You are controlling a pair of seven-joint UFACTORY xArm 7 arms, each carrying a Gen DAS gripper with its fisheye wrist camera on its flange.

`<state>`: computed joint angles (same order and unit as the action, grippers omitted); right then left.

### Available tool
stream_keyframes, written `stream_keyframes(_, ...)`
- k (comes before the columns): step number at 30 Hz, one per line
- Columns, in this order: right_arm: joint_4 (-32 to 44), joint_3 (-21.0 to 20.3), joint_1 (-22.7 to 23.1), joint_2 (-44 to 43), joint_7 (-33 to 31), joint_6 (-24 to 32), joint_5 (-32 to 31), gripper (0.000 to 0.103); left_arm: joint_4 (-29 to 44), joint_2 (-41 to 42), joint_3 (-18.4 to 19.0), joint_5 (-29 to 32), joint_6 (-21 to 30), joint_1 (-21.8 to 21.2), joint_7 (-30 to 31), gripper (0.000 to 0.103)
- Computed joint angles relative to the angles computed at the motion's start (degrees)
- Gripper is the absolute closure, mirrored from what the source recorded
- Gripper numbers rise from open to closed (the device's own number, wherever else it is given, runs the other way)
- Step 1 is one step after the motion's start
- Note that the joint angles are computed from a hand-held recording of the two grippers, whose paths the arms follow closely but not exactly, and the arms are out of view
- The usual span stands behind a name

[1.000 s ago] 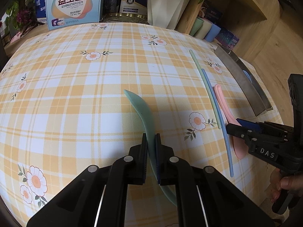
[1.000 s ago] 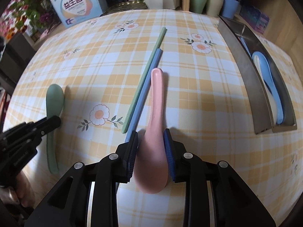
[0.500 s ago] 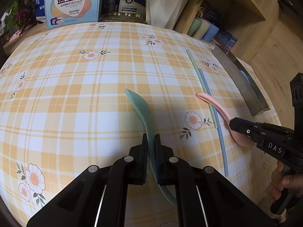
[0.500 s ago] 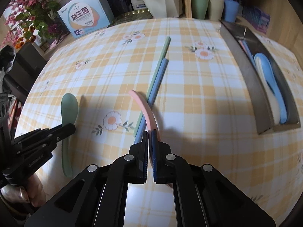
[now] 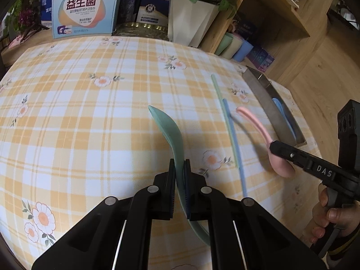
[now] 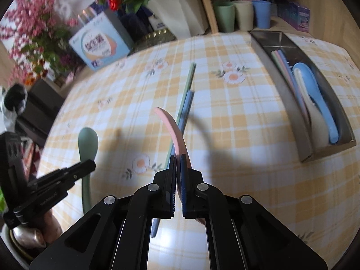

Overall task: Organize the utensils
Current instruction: 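Lift the pink spoon with the right tool and carry it to the caddy, then lower the pink spoon into the caddy and open the right tool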

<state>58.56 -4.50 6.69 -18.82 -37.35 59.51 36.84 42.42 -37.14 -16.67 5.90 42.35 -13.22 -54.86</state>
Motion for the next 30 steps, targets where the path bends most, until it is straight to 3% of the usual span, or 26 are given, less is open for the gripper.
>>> stream_keyframes(6, 6.8, -3.31, -2.78, 5.28, 0.17, 0.99, 5.17, 0.1, 6.83, 5.49, -0.62, 2.06, 0.49, 0.88, 1.16, 0.096)
stream_keyframes(11, 14.33, -3.28, -7.24, 12.58, 2.19, 0.9, 7.11, 0.1, 13.44, 11.24, -1.22, 4.7, 0.45, 1.51, 0.95, 0.096)
stream_keyframes(21, 21.57, 0.96, -12.9, 21.47, 7.38, -3.21, 0.7, 0.1, 25.49, 22.73, -0.43, 9.91, 1.6, -1.0, -0.08, 0.096)
stream_keyframes(30, 20.6, 2.4, -13.33, 22.18, 11.29, -5.1, -2.67, 0.099, 27.88, 25.5, 1.62, 10.5, 1.98, -4.05, 0.63, 0.096)
